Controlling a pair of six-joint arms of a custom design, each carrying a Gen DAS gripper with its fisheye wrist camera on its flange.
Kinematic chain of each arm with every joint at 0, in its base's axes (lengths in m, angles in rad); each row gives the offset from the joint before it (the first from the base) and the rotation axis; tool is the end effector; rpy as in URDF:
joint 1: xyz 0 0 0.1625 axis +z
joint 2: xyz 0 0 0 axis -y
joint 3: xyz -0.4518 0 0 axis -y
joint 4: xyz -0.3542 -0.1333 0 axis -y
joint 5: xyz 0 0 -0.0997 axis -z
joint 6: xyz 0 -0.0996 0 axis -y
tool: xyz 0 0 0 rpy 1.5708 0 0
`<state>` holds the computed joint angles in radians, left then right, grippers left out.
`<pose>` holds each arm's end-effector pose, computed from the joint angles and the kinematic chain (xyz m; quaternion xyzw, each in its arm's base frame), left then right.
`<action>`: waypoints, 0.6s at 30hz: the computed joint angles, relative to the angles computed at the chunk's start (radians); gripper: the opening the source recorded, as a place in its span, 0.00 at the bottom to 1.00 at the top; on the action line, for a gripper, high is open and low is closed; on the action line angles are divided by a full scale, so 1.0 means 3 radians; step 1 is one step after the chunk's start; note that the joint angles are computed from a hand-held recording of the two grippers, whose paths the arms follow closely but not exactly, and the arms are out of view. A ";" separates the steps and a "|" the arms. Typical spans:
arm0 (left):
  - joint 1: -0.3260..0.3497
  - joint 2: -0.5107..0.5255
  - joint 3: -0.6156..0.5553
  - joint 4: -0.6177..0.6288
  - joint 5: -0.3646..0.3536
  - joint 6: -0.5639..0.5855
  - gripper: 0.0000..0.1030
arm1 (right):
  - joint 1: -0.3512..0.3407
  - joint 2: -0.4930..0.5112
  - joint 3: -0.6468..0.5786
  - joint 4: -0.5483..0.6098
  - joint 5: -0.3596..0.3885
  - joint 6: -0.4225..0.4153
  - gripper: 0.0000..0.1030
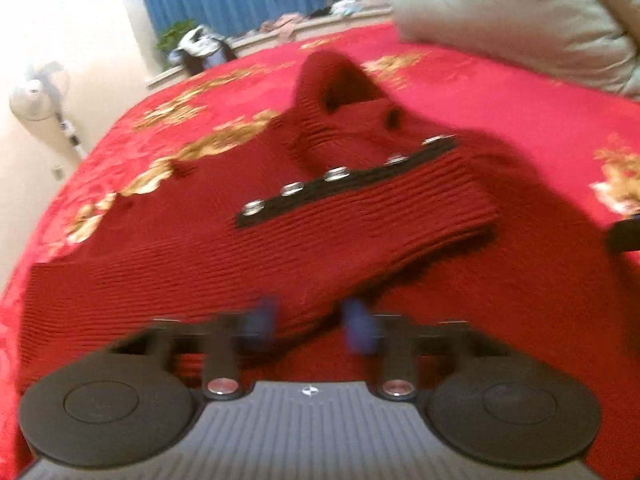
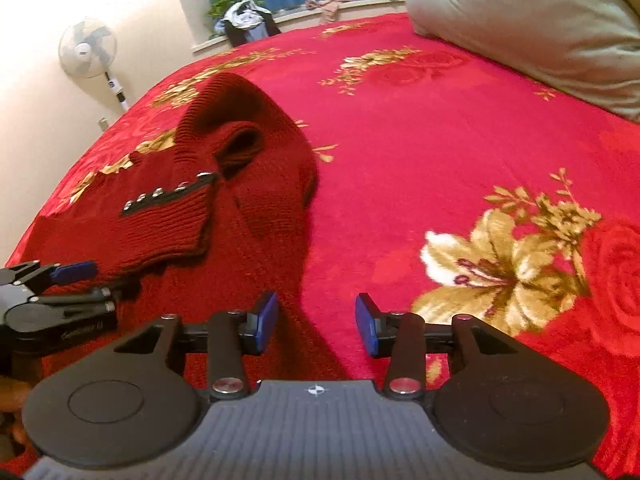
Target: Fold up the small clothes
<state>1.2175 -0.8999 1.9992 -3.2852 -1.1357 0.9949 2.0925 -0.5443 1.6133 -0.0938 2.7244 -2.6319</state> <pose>-0.0346 -0.6004 0.1846 0.5298 0.7678 -0.2156 0.2884 0.2843 -0.4098 -0.0034 -0.1552 -0.8023 0.4711 0.3323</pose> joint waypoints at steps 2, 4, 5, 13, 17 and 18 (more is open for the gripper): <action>0.0073 -0.0018 -0.0184 -0.0049 -0.0098 -0.0221 0.11 | -0.0012 0.0010 -0.0012 0.0007 -0.0012 0.0006 0.43; 0.0079 0.0016 -0.0413 -0.0633 0.0186 -0.0414 0.10 | -0.0012 0.0027 -0.0046 0.0037 -0.0022 -0.0025 0.44; 0.0098 0.0053 -0.0662 -0.0982 0.0489 -0.0473 0.10 | -0.0017 0.0034 -0.0065 0.0031 -0.0031 -0.0078 0.44; 0.0432 0.0703 -0.2725 -0.3140 0.1324 0.1089 0.31 | -0.0110 -0.0030 -0.0030 -0.0160 -0.0052 -0.0271 0.56; 0.0453 0.0244 -0.1768 -0.2364 0.0778 0.0326 0.55 | -0.0177 -0.0097 0.0062 -0.0498 -0.0152 -0.0524 0.57; 0.0448 0.0141 -0.1561 -0.2104 0.0648 0.0180 0.55 | -0.0191 -0.0105 0.0072 -0.0554 -0.0175 -0.0586 0.57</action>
<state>1.3519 -0.8577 1.5310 -3.9165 -0.9412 1.0490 2.0351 -0.5757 1.6348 -0.2601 2.6718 -2.8076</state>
